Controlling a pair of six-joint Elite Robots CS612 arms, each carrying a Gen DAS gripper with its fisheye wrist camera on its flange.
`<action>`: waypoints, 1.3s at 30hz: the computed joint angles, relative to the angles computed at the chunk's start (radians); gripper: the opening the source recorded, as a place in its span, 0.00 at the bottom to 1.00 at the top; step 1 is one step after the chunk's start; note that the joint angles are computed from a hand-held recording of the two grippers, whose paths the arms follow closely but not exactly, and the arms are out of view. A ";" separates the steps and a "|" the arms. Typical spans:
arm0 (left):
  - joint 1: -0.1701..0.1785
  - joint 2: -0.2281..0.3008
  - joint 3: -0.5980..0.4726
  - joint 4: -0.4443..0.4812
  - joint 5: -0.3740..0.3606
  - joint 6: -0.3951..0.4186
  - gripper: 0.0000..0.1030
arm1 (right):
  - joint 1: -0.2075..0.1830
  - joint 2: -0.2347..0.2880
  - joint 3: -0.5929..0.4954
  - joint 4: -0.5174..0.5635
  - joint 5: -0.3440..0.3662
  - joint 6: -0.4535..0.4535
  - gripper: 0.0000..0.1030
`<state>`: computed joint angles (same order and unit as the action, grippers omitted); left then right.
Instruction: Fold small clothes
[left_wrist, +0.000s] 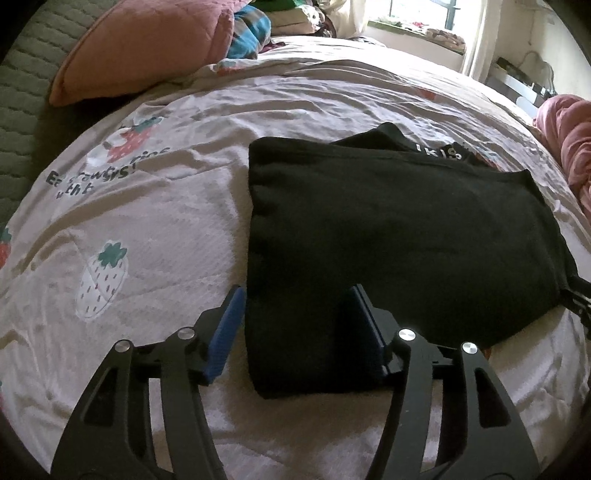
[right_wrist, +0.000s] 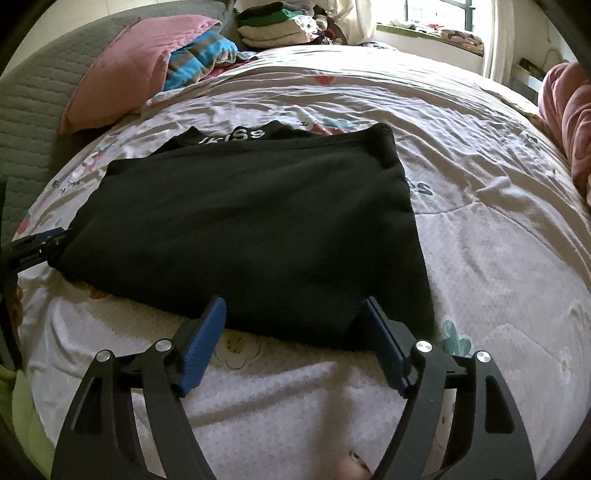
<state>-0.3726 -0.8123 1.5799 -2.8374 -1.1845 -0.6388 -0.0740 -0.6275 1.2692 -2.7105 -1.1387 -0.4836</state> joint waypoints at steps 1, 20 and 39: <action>0.000 -0.001 0.002 -0.002 -0.001 -0.002 0.51 | -0.001 -0.004 0.005 -0.001 0.004 -0.001 0.73; 0.006 -0.043 0.049 0.024 0.120 -0.075 0.86 | 0.053 -0.061 0.089 -0.035 0.120 -0.158 0.93; 0.053 -0.054 0.073 0.015 0.098 -0.179 0.91 | 0.163 -0.054 0.107 -0.080 0.076 -0.331 0.94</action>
